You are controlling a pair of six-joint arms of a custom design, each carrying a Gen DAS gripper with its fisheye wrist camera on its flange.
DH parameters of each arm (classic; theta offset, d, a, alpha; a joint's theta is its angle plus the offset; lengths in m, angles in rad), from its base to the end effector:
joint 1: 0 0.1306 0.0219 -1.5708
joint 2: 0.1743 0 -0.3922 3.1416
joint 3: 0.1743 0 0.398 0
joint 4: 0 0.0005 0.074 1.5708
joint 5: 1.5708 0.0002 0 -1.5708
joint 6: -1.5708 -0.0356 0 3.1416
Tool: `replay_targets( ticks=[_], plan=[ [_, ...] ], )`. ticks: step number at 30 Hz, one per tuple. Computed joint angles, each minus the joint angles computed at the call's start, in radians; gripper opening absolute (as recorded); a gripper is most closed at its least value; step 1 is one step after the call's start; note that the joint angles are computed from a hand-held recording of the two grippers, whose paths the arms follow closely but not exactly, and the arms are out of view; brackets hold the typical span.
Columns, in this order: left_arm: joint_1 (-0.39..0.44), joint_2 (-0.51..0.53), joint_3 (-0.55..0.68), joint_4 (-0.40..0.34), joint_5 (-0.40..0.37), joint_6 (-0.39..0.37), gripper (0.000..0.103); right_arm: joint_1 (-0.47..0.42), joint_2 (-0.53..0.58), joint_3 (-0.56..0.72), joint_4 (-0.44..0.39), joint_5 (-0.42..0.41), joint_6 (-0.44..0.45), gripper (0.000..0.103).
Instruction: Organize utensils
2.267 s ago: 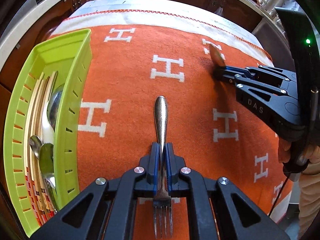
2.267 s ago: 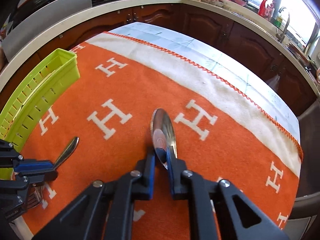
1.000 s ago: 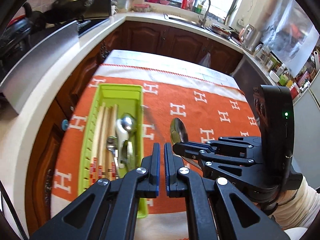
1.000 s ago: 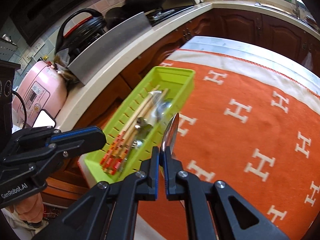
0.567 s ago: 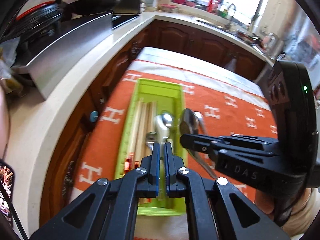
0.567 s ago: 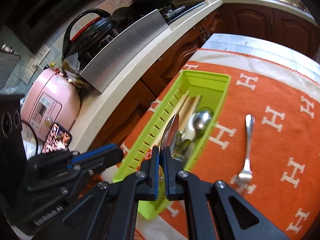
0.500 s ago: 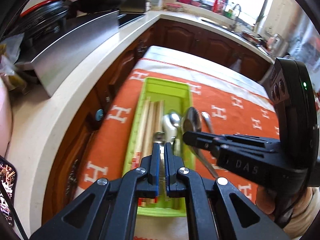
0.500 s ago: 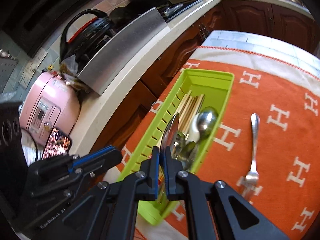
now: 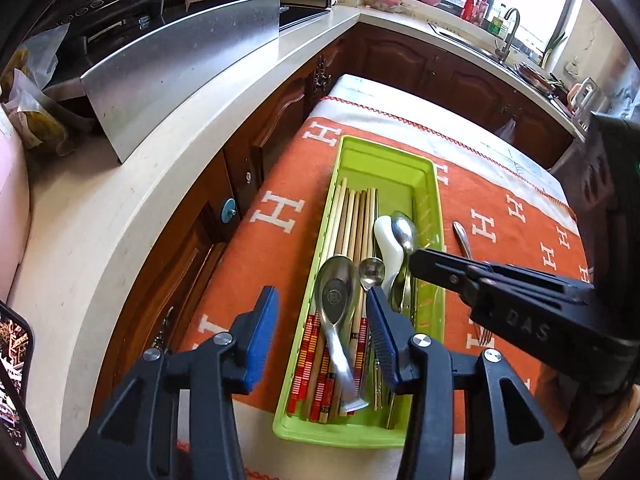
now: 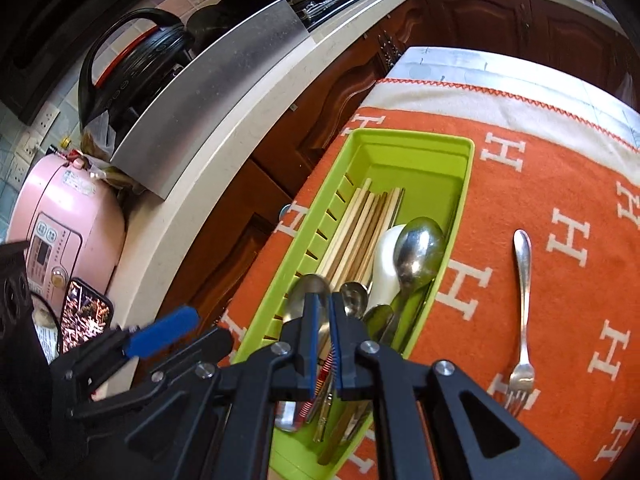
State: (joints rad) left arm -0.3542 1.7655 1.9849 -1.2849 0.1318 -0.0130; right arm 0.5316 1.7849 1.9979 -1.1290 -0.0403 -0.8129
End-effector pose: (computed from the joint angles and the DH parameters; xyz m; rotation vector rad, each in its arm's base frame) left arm 0.5652 -0.2145 0.4873 0.5285 2.5983 -0.2886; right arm 0.5391 0.3181 0.4907 0.3457 2.5683 0.5889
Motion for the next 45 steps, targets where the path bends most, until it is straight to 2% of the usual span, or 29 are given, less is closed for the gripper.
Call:
replay_targets(
  ticks=[4, 8, 12, 14, 21, 26, 33, 39, 45],
  plan=[
    [-0.011, 0.008, 0.010, 0.004, -0.005, -0.007, 0.045, -0.003, -0.025, -0.030, -0.001, 0.011, 0.007, 0.007],
    [-0.024, 0.009, 0.013, 0.014, -0.015, -0.010, 0.056, -0.008, -0.062, -0.077, 0.011, 0.028, 0.007, 0.007],
    [-0.037, 0.014, 0.025, 0.013, -0.009, -0.014, 0.059, -0.017, -0.102, -0.128, 0.024, 0.040, 0.001, 0.007],
    [-0.047, 0.017, 0.029, 0.015, -0.001, -0.015, 0.064, -0.025, -0.124, -0.156, 0.019, 0.053, 0.002, 0.007],
    [-0.089, 0.040, 0.066, 0.013, 0.027, -0.029, 0.069, -0.073, -0.215, -0.271, 0.017, 0.097, -0.012, 0.007],
    [-0.121, 0.072, 0.107, -0.009, 0.050, -0.028, 0.069, -0.110, -0.257, -0.345, 0.025, 0.097, -0.032, 0.007],
    [-0.144, 0.101, 0.134, -0.028, 0.050, -0.037, 0.069, -0.132, -0.269, -0.427, 0.084, -0.040, -0.049, 0.007],
    [-0.148, 0.114, 0.138, -0.034, 0.043, -0.039, 0.069, -0.133, -0.274, -0.481, 0.146, -0.122, -0.087, 0.018],
    [-0.146, 0.121, 0.140, -0.037, 0.033, -0.036, 0.069, -0.124, -0.275, -0.506, 0.179, -0.157, -0.093, 0.019]
  ],
)
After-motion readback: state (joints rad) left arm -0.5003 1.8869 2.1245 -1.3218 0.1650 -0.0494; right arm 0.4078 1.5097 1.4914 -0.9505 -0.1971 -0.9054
